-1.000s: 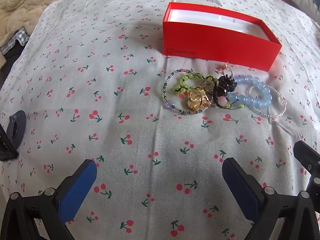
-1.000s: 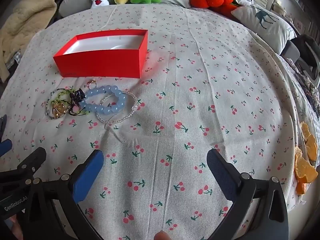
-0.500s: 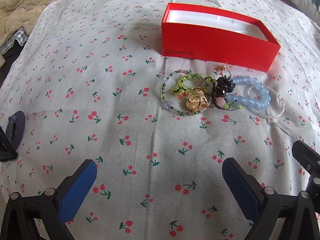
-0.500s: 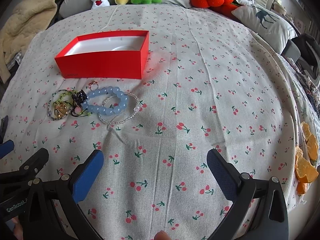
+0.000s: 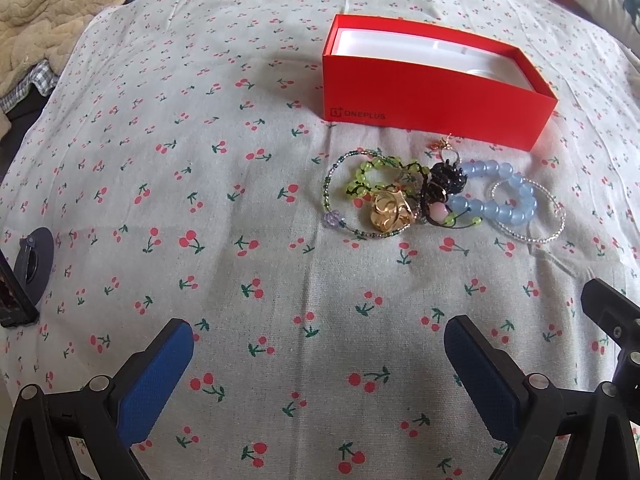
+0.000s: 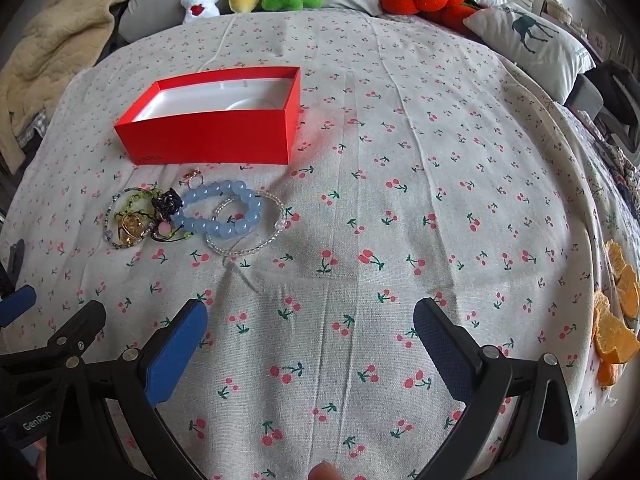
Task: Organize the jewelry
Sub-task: 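Move both tools toward the jewelry pile beside the red box, then grasp the green-black beaded bangle with the left tool while the right tool grasps the clear crystal bracelet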
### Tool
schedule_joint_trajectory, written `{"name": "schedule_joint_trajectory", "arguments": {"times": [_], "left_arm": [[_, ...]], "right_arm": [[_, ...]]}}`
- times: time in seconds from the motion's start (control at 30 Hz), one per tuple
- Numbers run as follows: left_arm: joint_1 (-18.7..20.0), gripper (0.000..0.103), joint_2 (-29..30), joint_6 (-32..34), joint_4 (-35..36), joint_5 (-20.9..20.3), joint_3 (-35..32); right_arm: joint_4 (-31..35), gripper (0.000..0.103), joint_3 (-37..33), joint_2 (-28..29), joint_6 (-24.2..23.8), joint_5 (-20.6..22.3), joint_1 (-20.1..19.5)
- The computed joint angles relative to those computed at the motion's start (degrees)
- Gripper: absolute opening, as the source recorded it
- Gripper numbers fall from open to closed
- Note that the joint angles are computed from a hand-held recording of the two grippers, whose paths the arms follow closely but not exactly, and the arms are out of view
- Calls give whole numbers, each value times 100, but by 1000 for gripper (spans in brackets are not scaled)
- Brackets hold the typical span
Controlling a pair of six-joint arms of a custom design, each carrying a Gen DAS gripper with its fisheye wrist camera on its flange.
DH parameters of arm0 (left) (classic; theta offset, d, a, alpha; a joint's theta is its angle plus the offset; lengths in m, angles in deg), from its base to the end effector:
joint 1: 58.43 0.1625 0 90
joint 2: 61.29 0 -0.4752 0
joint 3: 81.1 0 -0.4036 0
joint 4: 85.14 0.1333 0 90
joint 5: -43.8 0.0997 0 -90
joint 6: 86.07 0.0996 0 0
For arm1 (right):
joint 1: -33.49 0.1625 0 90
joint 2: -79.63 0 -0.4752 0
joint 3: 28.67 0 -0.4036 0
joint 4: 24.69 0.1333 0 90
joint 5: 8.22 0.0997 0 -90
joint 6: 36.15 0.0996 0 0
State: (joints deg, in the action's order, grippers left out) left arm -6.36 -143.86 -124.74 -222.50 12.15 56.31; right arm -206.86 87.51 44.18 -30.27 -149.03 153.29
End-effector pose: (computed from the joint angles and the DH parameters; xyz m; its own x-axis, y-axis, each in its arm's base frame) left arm -0.0652 -0.4385 0.2390 -0.6508 -0.1686 -0.7403 0.2598 0.8667 -0.4257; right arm 0.3281 -0.4601 -0.0021 -0.6713 -0.0926 0.7353 -0.4205 0.8646 -0.2751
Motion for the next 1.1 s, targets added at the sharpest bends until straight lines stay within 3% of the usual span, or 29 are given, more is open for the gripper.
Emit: {"name": "schedule_joint_trajectory", "arguments": {"times": [0.13,0.4,0.53,0.77,0.93,1.0,1.1], "left_arm": [[38,103,-58,-39,139,-122,-61],[104,103,-73,320,-368,-96,-9],[154,103,-108,363,-85,-124,-152],[373,103,-128,1079,-512,-121,-328],[649,103,-26,1816,-786,-208,-582],[810,103,-8,1978,-714,-477,-743],[1032,101,58,2206,-796,-837,-933]], "right_arm": [[49,103,-12,-14,36,52,1],[208,103,-71,-87,80,129,2],[359,103,-147,-169,100,243,-15],[824,103,-515,-221,-299,329,0],[1760,103,-907,-383,-115,1005,-193],[1920,103,-1006,-421,-40,1348,-309],[1860,103,-1032,-384,-17,1479,-450]]}}
